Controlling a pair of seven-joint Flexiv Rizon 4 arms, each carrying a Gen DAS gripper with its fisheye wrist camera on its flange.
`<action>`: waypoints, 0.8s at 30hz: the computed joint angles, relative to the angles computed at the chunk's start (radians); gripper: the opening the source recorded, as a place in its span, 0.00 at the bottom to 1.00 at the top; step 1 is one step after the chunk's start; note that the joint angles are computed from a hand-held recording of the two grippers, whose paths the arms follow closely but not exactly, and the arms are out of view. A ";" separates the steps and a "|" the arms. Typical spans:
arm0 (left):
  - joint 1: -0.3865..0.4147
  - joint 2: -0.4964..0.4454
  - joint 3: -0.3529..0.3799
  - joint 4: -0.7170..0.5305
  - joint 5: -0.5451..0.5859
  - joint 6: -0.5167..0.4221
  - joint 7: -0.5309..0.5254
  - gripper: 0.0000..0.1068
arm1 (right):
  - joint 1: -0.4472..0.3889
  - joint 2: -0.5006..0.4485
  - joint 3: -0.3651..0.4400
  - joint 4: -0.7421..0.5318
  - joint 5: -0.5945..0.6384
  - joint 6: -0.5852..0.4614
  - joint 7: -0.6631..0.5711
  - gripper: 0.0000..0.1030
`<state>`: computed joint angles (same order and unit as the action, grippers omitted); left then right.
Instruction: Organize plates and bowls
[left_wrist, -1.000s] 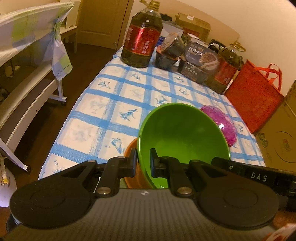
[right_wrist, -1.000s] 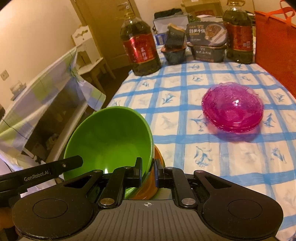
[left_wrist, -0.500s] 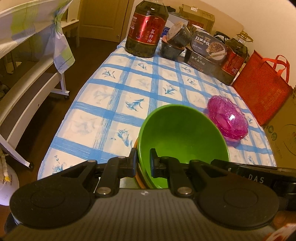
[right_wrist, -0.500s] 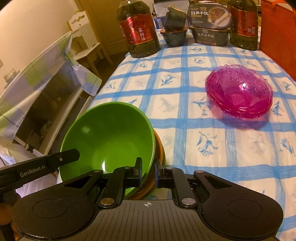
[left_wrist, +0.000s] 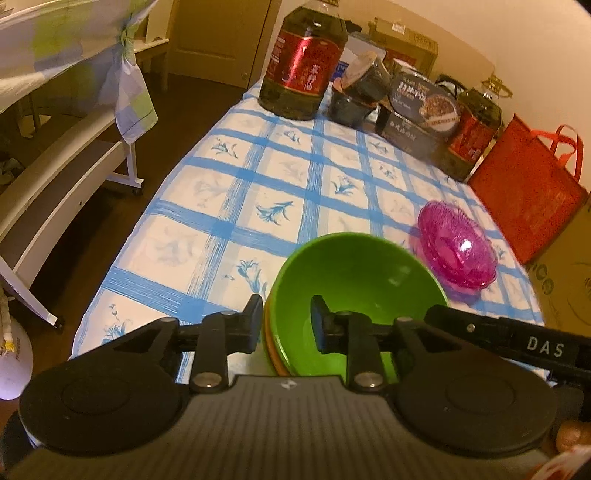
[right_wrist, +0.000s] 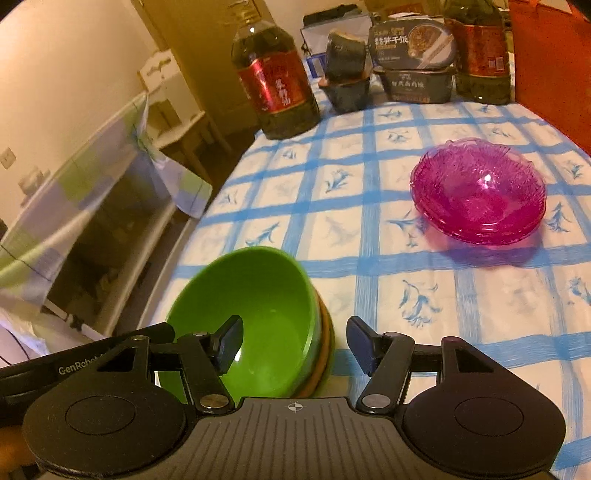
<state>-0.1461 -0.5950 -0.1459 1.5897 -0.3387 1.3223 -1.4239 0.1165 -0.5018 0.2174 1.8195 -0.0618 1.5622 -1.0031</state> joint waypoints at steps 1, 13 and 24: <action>0.002 0.003 -0.003 0.005 -0.003 0.005 -0.002 0.24 | 0.001 0.006 -0.002 0.008 0.007 0.006 0.007 0.60; 0.063 0.084 -0.100 0.155 -0.109 0.089 0.033 0.39 | 0.018 0.099 -0.029 0.147 0.034 0.059 0.095 0.60; 0.084 0.167 -0.140 0.278 -0.189 0.102 0.114 0.45 | 0.162 0.184 -0.187 0.293 -0.055 0.088 0.205 0.60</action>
<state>-0.0618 -0.4275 -0.2861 1.8673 -0.5282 1.4243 -1.3098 0.2785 -0.3177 0.0305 2.1127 -0.1167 1.6503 -0.7981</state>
